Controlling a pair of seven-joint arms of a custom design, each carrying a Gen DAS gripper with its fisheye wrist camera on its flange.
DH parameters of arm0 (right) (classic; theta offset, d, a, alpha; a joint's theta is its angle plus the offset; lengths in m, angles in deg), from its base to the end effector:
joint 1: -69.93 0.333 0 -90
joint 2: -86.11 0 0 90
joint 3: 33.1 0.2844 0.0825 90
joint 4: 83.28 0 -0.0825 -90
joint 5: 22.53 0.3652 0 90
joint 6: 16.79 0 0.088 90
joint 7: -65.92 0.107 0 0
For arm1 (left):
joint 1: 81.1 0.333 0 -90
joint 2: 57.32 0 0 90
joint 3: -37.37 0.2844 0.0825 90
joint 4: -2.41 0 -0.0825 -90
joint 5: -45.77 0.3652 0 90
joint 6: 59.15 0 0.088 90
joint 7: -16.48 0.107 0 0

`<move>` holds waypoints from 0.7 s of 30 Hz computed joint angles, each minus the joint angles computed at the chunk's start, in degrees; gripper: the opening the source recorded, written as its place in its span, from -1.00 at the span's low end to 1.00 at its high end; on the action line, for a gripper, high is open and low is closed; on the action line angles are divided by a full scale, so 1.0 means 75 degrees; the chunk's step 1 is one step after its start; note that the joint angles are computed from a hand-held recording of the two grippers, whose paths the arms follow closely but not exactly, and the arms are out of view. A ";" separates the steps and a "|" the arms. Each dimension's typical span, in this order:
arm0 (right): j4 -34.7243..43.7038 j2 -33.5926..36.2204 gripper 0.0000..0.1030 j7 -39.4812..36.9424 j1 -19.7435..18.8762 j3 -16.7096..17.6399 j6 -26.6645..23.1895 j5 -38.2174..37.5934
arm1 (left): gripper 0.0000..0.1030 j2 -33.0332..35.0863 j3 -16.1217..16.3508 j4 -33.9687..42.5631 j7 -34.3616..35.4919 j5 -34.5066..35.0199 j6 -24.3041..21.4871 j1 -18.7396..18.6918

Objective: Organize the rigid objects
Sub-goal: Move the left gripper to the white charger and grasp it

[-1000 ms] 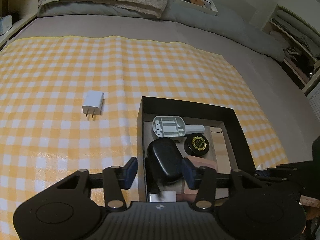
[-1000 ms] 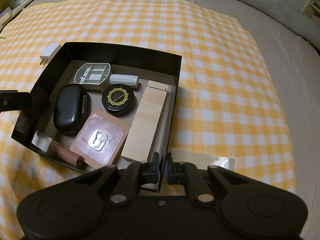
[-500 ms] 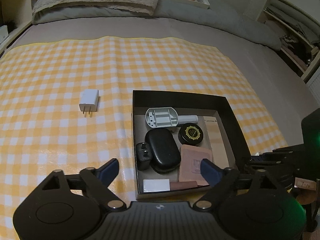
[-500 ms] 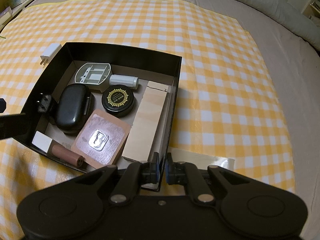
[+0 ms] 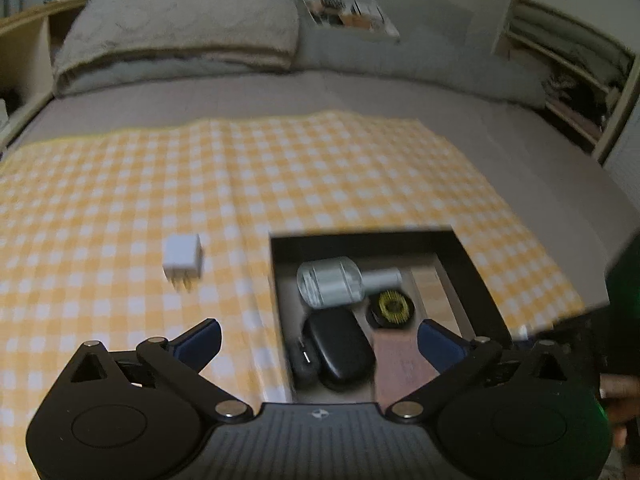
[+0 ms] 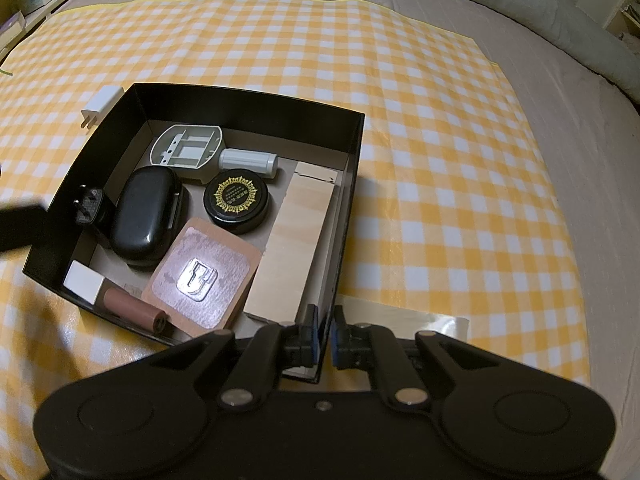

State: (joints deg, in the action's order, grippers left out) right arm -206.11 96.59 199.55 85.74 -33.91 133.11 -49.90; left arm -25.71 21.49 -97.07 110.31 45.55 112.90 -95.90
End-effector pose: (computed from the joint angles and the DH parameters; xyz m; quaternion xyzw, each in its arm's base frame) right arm 0.5463 0.1572 0.3279 -0.6502 0.7319 -0.1805 0.0947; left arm 0.6035 -0.3247 0.3427 -0.4737 0.8022 -0.3371 0.1356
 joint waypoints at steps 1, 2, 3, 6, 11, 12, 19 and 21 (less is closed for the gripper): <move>0.0003 0.0006 -0.87 0.0005 0.0001 -0.0001 0.0002 -0.0002 | 1.00 0.0096 -0.0026 0.0124 0.0002 -0.0045 0.0096 0.0057; 0.0006 0.0010 -0.87 0.0007 0.0003 -0.0002 0.0003 -0.0002 | 1.00 0.0208 -0.0102 0.0265 0.0030 -0.0112 0.0172 0.0153; -0.0002 -0.0002 -0.87 -0.0005 0.0001 -0.0004 0.0001 -0.0005 | 1.00 0.0309 -0.0154 0.0405 0.0050 -0.0165 0.0209 0.0230; -0.0006 -0.0018 -0.87 -0.0044 -0.0005 -0.0002 -0.0009 -0.0010 | 1.00 0.0620 0.0004 0.0883 -0.0058 -0.0175 0.0286 0.0222; 0.0001 -0.0013 -0.87 -0.0046 0.0005 0.0001 -0.0031 -0.0040 | 1.00 0.1161 0.0578 0.1690 -0.0390 0.0060 0.0209 0.0014; 0.0001 -0.0013 -0.87 -0.0046 0.0004 0.0002 -0.0031 -0.0040 | 1.00 0.1267 0.0652 0.1830 -0.0418 0.0125 0.0173 0.0007; -0.0020 -0.0008 -0.87 -0.0058 0.0011 -0.0009 0.0017 -0.0113 | 1.00 0.1972 0.1461 0.2658 -0.0721 0.0791 -0.0120 -0.0254; -0.0039 -0.0016 -0.87 -0.0063 0.0017 -0.0010 0.0028 -0.0150 | 1.00 0.2243 0.1600 0.3058 -0.0849 0.0919 -0.0462 -0.0295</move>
State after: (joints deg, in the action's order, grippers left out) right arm -206.40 96.47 199.08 85.87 -33.98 133.31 -51.03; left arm -8.89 33.49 -74.14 103.95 52.44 109.44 -98.11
